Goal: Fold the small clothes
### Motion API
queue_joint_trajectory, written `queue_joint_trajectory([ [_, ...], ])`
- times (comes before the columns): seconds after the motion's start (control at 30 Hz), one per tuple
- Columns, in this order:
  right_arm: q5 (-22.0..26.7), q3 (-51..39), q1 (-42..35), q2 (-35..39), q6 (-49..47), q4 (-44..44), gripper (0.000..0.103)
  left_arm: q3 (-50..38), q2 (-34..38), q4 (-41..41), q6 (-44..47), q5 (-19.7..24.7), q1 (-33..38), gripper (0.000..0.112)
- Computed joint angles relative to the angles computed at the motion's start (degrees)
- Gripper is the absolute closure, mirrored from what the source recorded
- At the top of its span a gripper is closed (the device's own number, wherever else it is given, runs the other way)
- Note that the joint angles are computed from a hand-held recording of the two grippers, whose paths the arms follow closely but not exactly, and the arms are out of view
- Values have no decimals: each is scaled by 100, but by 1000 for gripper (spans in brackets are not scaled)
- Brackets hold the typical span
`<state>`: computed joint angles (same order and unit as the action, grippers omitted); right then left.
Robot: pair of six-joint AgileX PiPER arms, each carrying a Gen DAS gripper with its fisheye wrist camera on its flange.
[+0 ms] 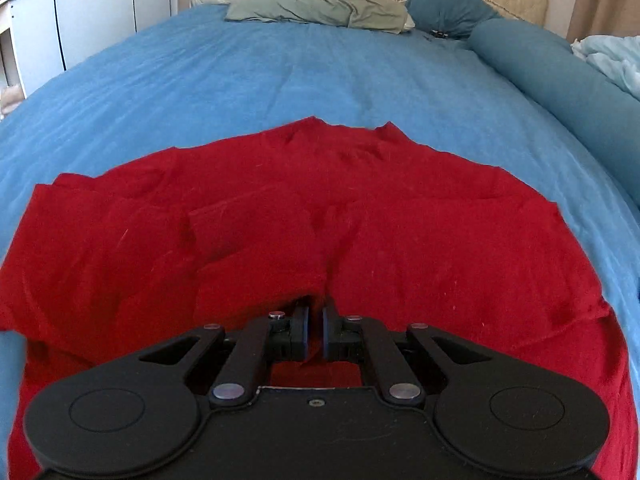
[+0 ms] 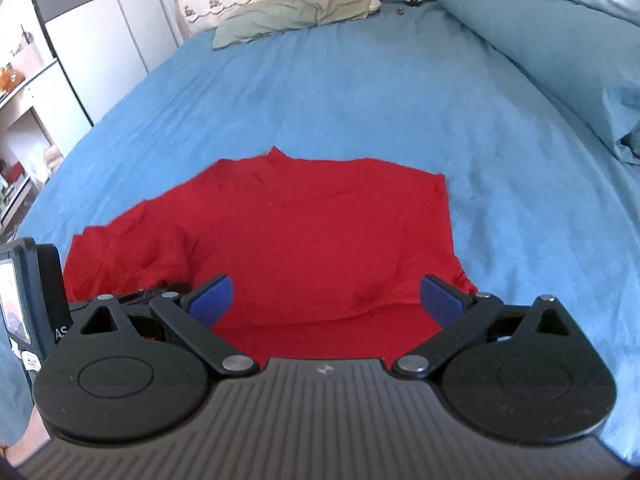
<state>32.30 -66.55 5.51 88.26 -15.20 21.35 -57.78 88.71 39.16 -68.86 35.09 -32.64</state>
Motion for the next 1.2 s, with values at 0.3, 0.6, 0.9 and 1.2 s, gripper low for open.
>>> queue_joint_trajectory([
  [0.3, 550, -898, 557, 485, -656, 240, 0, 629, -1609, -538, 860, 1189, 318, 38],
  [0.6, 231, -1707, 2450, 1919, 338, -2158, 11, 1232, -2135, -974, 2641, 781, 2204, 38],
  [0.9, -196, -1991, 2545, 2418, 3100, -3479, 59, 1510, -2324, -2395, 4858, 143, 3549, 38],
  [1.2, -849, -683, 1589, 1784, 2203, -795, 45, 1575, -2292, -3264, 5961, 133, 3918, 38],
])
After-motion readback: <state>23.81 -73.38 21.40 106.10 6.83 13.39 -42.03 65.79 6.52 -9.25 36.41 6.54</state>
